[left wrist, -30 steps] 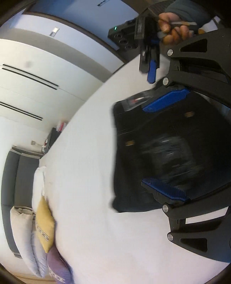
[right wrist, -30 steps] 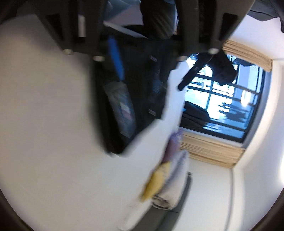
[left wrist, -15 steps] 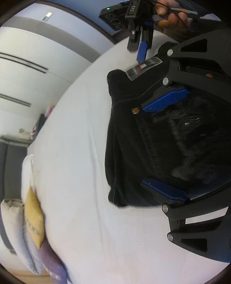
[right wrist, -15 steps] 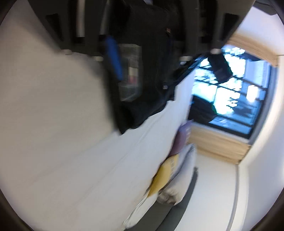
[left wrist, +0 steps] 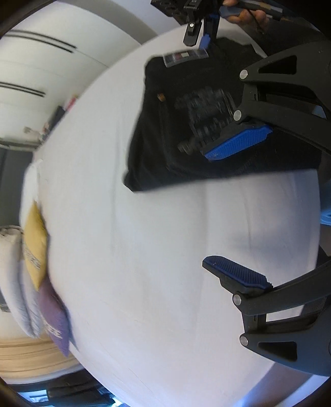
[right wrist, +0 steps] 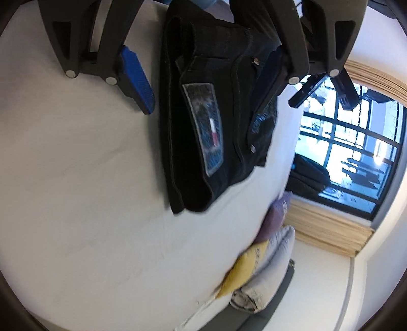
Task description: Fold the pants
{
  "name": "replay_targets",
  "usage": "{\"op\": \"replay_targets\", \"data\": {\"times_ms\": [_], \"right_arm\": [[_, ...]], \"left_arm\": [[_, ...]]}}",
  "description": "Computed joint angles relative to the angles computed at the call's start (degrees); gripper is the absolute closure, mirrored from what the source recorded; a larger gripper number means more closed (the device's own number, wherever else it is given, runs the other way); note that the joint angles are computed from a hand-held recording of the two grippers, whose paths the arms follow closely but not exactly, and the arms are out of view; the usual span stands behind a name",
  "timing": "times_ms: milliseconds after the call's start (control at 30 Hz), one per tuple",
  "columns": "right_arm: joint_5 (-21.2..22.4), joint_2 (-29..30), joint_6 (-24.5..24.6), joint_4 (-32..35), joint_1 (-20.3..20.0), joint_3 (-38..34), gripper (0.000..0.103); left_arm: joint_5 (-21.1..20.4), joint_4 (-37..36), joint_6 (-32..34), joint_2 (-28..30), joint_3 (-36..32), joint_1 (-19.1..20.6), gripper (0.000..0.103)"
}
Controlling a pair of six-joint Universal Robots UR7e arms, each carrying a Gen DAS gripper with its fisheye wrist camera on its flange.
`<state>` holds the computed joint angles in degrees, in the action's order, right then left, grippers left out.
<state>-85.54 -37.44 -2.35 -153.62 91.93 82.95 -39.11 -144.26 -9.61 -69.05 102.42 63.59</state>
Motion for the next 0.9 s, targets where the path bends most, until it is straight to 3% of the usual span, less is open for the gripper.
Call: {"op": "replay_targets", "data": {"times_ms": [367, 533, 900], "right_arm": [[-2.2, 1.1, -1.8, 2.2, 1.3, -1.9, 0.022], [-4.8, 2.1, -3.4, 2.6, 2.3, -3.1, 0.022], [-6.4, 2.1, -4.6, 2.0, 2.5, -2.4, 0.025]], "left_arm": [[-3.3, 2.9, -1.7, 2.9, -2.3, 1.4, 0.025], [-3.6, 4.0, -2.5, 3.6, -3.3, 1.4, 0.025], [-4.6, 6.4, -3.5, 5.1, -4.6, 1.0, 0.025]]}}
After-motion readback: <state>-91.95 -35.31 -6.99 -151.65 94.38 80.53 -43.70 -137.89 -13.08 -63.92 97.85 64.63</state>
